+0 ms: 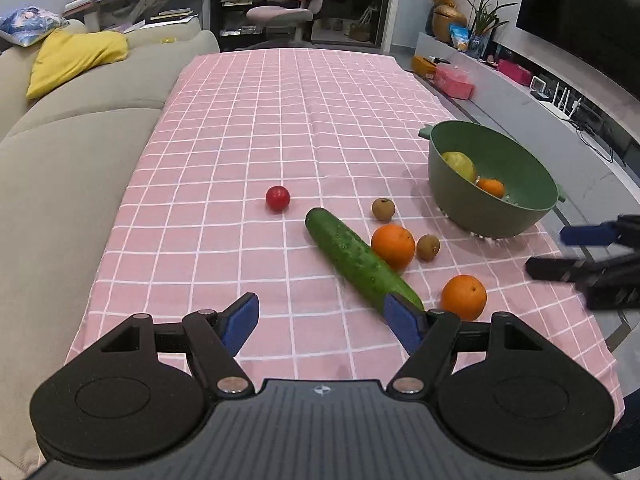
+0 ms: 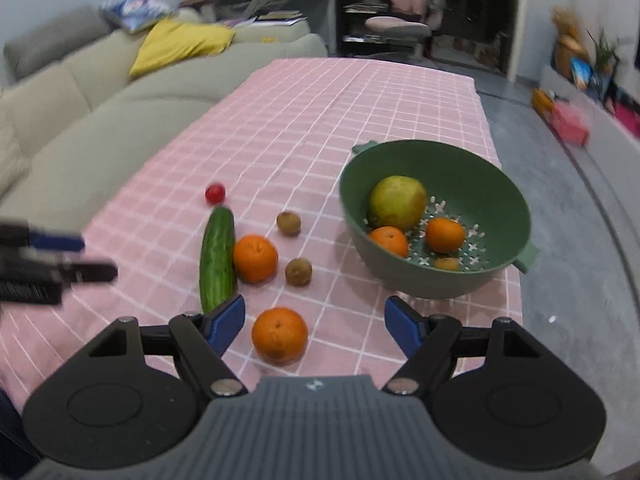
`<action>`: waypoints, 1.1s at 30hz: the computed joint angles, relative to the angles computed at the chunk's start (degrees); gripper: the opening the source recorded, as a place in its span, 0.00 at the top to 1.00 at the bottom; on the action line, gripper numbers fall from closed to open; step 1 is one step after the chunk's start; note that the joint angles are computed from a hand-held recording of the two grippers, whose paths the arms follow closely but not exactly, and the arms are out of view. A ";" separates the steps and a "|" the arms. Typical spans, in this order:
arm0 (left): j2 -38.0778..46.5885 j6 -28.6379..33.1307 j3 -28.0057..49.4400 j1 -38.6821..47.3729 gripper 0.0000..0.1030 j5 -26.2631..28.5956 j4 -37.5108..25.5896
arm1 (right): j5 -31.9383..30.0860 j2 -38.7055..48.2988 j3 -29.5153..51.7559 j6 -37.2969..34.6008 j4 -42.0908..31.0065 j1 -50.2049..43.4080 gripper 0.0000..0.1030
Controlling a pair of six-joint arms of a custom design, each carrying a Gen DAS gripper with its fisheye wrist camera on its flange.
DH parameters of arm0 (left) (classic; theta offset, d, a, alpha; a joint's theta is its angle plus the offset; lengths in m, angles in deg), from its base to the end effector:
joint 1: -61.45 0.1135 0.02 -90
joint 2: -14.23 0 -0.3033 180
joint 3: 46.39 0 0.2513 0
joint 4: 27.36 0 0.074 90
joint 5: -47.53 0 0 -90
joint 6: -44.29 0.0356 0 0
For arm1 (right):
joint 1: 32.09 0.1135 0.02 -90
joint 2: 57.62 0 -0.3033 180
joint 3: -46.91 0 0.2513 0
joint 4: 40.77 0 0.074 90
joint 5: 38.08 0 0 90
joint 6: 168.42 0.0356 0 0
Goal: Organize fruits
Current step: 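Grasp another orange beside the cucumber with the right gripper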
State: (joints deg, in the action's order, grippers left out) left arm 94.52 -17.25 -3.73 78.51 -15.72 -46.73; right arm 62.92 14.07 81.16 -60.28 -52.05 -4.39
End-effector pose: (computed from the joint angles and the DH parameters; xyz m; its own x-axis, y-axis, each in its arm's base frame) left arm 0.2203 0.0508 0.1703 -0.7180 0.2248 -0.6587 0.3578 0.9310 -0.0723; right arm 0.1768 0.0852 0.1668 -0.7397 -0.0432 -0.6716 -0.1205 0.9903 0.0691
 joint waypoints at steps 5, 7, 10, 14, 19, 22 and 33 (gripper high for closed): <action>1.76 -2.23 0.45 0.00 0.18 1.39 0.52 | 0.10 4.76 0.15 0.70 3.48 1.18 0.28; 2.41 -3.25 0.81 -0.24 0.18 1.29 0.52 | 0.34 6.97 0.29 1.08 4.67 1.88 0.28; 3.39 -5.09 1.03 -0.80 0.18 0.49 1.27 | 0.30 9.14 0.66 1.40 5.50 2.56 0.28; 5.30 -7.22 1.69 -1.56 0.18 -0.22 1.76 | -1.20 12.16 1.20 0.95 7.21 1.97 0.28; 7.05 -9.36 1.75 -3.63 0.18 -2.29 3.15 | -2.83 17.85 2.36 0.90 10.01 1.81 0.28; 7.88 -10.01 1.75 -4.64 0.18 -2.76 3.79 | -3.47 21.28 3.23 0.48 11.87 1.61 0.29; 11.42 -10.82 2.30 -6.80 0.18 -4.82 5.02 | -5.64 30.69 6.68 0.22 13.80 -0.59 0.42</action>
